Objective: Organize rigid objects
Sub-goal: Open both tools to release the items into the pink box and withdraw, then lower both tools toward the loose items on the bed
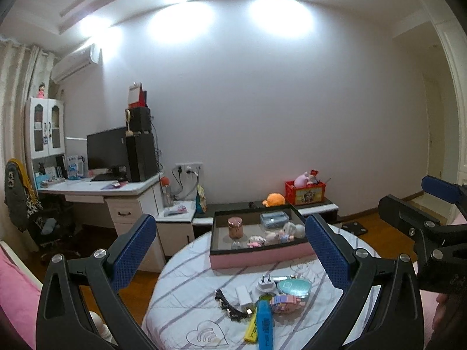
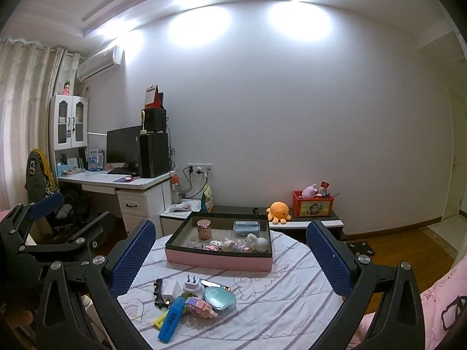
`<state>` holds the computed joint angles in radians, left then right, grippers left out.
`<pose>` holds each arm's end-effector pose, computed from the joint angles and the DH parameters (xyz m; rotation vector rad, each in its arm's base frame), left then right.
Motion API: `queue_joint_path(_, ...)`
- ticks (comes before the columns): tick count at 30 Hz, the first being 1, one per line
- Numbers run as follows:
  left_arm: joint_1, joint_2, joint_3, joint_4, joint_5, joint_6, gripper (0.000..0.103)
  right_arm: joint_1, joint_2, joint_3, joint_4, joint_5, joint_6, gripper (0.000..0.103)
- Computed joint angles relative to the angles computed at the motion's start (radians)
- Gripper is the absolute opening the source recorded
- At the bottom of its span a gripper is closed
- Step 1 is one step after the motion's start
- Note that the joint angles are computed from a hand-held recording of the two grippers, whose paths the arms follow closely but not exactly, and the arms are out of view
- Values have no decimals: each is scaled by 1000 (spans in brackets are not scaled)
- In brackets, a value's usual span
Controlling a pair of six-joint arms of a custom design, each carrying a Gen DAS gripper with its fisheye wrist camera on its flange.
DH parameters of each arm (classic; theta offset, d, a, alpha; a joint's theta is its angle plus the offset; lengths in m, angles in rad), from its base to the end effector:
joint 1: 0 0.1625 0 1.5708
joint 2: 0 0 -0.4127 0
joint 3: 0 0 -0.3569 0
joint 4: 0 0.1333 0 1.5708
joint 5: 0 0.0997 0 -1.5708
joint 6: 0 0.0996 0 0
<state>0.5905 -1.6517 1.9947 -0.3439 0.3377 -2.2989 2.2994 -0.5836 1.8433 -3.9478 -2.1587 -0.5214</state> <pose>-0.1524 -0.3758 0.3541 0.5270 1.7374 -1.5509 0.4390 -0.3747 0.1035 0.9836 -2.1001 1.4880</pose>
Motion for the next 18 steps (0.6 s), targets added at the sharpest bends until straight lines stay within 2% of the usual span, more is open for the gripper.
queue_joint_path(7, 102, 86, -71, 272, 20, -291, 103, -38, 21, -1, 45, -23, 22, 103)
queue_joint_path(14, 249, 248, -124, 529, 88, -598, 103, -115, 61, 10, 147, -60, 91, 103)
queue_joint_path(18, 297, 340, -137, 570, 125, -651, 103, -150, 76, 27, 177, -64, 116, 103)
